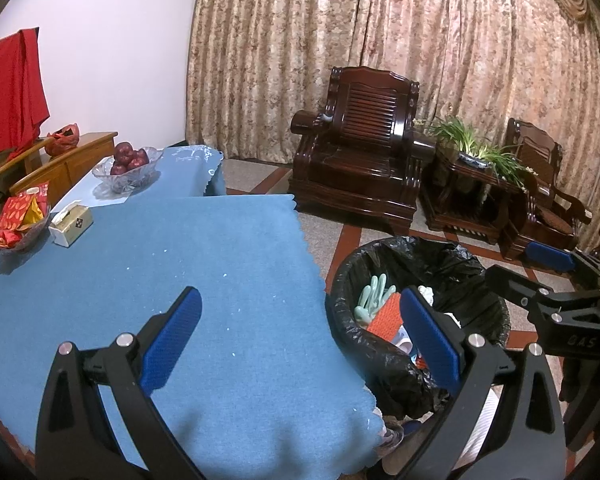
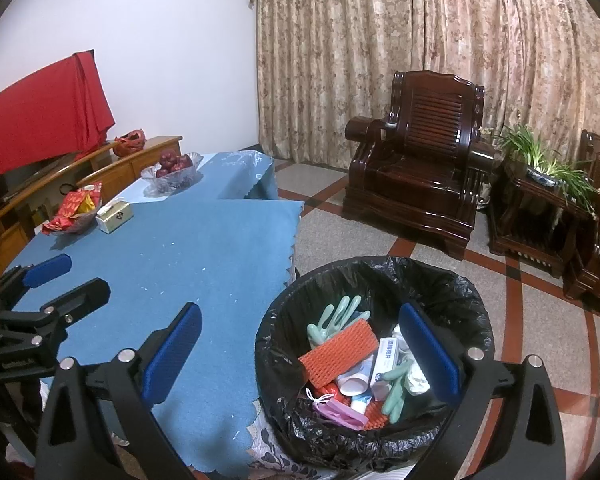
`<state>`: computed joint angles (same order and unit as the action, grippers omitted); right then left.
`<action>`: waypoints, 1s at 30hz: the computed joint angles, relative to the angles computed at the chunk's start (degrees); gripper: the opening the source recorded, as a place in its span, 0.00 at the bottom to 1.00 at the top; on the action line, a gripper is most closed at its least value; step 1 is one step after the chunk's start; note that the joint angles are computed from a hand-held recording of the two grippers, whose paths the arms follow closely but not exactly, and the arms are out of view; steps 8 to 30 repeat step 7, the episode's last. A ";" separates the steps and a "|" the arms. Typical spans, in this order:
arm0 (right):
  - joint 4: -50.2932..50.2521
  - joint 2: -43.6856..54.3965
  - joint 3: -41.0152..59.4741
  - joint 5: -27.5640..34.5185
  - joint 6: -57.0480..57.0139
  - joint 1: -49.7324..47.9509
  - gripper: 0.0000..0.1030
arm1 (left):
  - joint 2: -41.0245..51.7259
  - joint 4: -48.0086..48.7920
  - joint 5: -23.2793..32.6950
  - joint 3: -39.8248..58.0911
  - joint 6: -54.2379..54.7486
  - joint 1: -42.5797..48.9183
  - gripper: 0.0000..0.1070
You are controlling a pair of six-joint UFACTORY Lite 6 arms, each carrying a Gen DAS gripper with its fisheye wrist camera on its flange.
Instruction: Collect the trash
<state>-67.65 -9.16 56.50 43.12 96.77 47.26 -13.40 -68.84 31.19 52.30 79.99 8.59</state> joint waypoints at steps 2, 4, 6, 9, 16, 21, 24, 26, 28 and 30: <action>-0.10 -0.21 -0.26 0.27 0.27 0.31 0.94 | -0.53 -0.01 0.62 -0.55 0.26 0.62 0.90; 0.07 -0.08 -0.03 0.08 -0.05 0.04 0.94 | 0.15 0.31 -0.01 0.29 -0.34 -0.09 0.90; 0.14 0.02 0.15 -0.09 -0.29 -0.20 0.94 | 0.20 0.38 0.15 0.40 -0.41 -0.01 0.90; 0.18 -0.08 0.04 -0.05 -0.26 -0.12 0.94 | -0.17 0.41 0.42 0.05 -0.27 0.30 0.90; 0.18 -0.08 0.04 -0.05 -0.26 -0.12 0.94 | -0.17 0.41 0.42 0.05 -0.27 0.30 0.90; 0.18 -0.08 0.04 -0.05 -0.26 -0.12 0.94 | -0.17 0.41 0.42 0.05 -0.27 0.30 0.90; 0.18 -0.08 0.04 -0.05 -0.26 -0.12 0.94 | -0.17 0.41 0.42 0.05 -0.27 0.30 0.90; 0.18 -0.08 0.04 -0.05 -0.26 -0.12 0.94 | -0.17 0.41 0.42 0.05 -0.27 0.30 0.90; 0.18 -0.08 0.04 -0.05 -0.26 -0.12 0.94 | -0.17 0.41 0.42 0.05 -0.27 0.30 0.90; 0.18 -0.08 0.04 -0.05 -0.26 -0.12 0.94 | -0.17 0.41 0.42 0.05 -0.27 0.30 0.90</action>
